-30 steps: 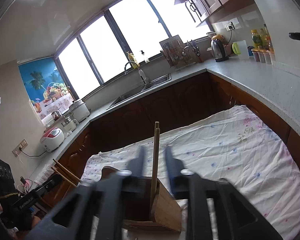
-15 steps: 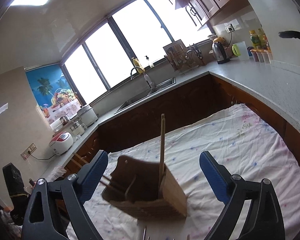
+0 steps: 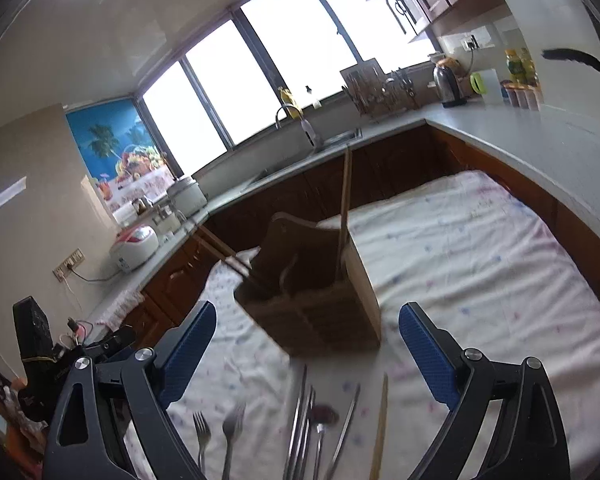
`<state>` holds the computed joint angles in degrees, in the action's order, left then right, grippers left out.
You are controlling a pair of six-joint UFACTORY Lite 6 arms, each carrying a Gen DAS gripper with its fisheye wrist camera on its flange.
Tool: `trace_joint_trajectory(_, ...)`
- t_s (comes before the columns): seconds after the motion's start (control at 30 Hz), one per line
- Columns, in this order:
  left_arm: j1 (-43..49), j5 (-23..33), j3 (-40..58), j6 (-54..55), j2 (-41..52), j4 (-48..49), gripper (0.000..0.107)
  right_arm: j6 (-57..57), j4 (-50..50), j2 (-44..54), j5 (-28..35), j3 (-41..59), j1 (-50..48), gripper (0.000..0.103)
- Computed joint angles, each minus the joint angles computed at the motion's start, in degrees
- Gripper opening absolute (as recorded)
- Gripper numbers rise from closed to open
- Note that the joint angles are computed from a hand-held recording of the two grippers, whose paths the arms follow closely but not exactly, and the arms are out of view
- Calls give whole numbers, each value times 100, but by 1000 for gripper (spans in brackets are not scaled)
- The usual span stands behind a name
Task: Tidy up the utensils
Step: 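Withdraw both open tools from the holder back over the utensils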
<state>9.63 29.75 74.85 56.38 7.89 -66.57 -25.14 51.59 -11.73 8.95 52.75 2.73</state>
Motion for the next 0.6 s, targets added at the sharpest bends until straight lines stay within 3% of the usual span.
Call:
trace_joint_trajectory(0.43, 601, 489, -1523, -167, -1306, 473, 87, 4661, -4368, -1121, -97, -1308, 845, 95)
trace_joint_trajectory(0.6, 575, 499, -1768, -388, -1560, 742, 87, 5391, -5085, -1012, -134, -1307, 1068, 94)
